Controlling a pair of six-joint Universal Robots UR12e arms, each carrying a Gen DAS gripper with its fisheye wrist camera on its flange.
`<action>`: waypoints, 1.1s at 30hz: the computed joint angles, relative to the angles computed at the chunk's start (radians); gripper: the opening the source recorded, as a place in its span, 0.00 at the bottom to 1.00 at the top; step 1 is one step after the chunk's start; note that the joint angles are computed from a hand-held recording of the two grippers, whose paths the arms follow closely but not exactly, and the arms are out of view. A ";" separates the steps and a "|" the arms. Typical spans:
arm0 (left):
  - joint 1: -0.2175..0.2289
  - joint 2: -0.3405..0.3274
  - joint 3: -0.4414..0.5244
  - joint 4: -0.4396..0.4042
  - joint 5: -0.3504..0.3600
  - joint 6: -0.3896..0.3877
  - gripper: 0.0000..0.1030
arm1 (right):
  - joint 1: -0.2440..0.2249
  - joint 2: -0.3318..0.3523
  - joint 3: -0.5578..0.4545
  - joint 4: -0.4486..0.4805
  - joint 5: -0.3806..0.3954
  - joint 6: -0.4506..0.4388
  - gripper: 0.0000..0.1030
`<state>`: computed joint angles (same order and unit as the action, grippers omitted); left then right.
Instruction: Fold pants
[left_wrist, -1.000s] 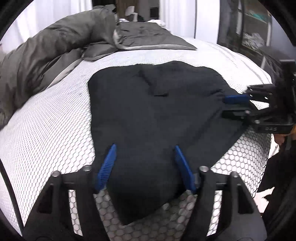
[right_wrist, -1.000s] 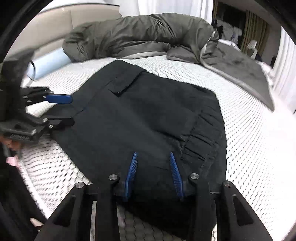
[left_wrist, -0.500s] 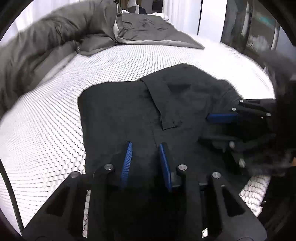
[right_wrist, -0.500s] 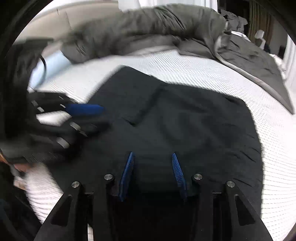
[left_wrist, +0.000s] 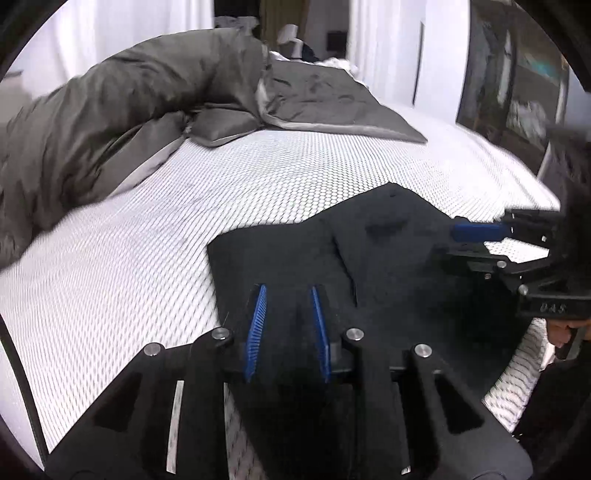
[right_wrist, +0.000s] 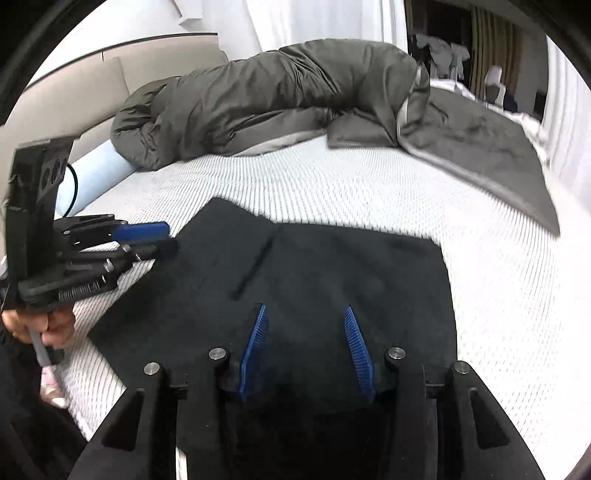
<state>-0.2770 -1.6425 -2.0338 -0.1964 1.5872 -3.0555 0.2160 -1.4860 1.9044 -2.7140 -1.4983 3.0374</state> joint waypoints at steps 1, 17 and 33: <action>-0.011 -0.030 0.038 -0.023 0.027 0.012 0.21 | 0.005 0.017 -0.020 0.014 0.004 0.002 0.43; 0.014 -0.076 0.085 -0.102 0.009 -0.024 0.21 | -0.011 0.028 -0.029 0.143 -0.112 -0.052 0.45; -0.108 0.052 -0.100 -0.036 0.131 -0.004 0.90 | -0.131 -0.164 0.165 0.096 0.118 -0.056 0.47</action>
